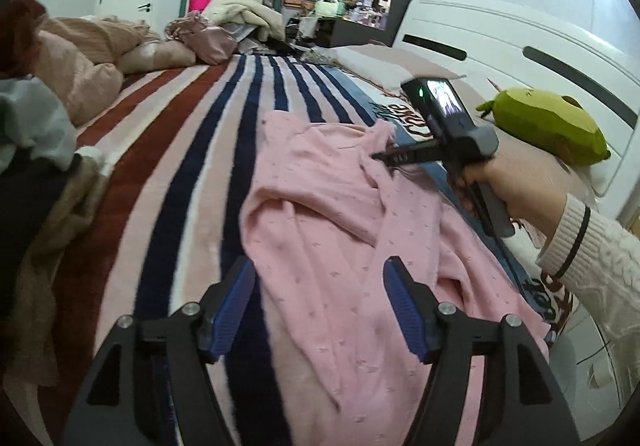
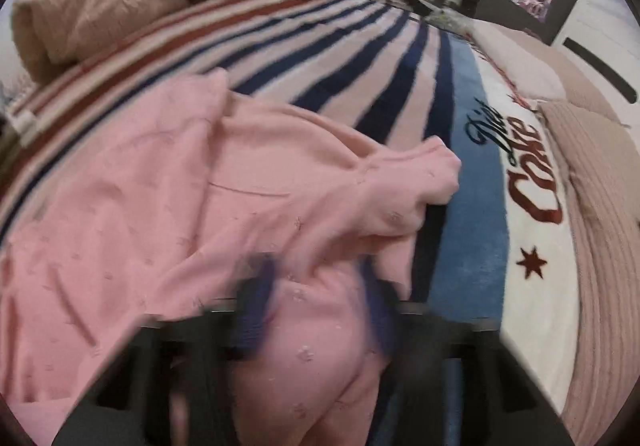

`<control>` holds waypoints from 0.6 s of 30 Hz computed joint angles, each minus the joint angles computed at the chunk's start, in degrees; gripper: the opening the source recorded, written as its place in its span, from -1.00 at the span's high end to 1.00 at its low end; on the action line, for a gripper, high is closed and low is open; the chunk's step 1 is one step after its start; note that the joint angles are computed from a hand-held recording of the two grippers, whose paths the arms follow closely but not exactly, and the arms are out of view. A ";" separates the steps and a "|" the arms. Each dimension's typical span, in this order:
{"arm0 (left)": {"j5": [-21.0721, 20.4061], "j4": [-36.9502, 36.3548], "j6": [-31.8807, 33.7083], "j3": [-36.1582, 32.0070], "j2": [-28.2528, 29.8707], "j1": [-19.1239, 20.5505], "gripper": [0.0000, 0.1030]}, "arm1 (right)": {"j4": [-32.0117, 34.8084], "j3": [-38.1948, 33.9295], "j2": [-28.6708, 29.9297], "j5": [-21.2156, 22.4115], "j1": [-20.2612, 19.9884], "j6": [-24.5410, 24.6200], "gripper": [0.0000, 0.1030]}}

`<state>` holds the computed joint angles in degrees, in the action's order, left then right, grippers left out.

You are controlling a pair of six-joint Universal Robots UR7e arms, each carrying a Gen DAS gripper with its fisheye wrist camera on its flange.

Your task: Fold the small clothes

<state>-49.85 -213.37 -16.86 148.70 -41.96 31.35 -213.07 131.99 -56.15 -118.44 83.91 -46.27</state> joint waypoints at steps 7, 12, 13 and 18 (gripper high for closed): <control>-0.35 -1.71 0.24 0.56 0.17 0.55 -0.23 | -3.07 3.88 -5.96 5.19 -3.08 3.74 0.92; -0.57 -1.98 0.13 0.53 0.70 0.33 -0.23 | -2.40 3.88 -9.08 4.12 -4.99 4.71 0.93; -0.65 -1.87 0.05 0.51 0.81 0.30 -0.24 | -2.38 3.74 -8.94 3.52 -5.01 4.87 0.94; -0.68 0.11 -1.34 0.96 0.57 -0.02 -0.24 | 0.31 3.88 -9.89 3.00 -6.59 7.79 0.90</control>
<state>-50.53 -213.27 -18.20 149.66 -41.39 31.33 -212.76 135.87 -66.04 -115.44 77.32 -38.48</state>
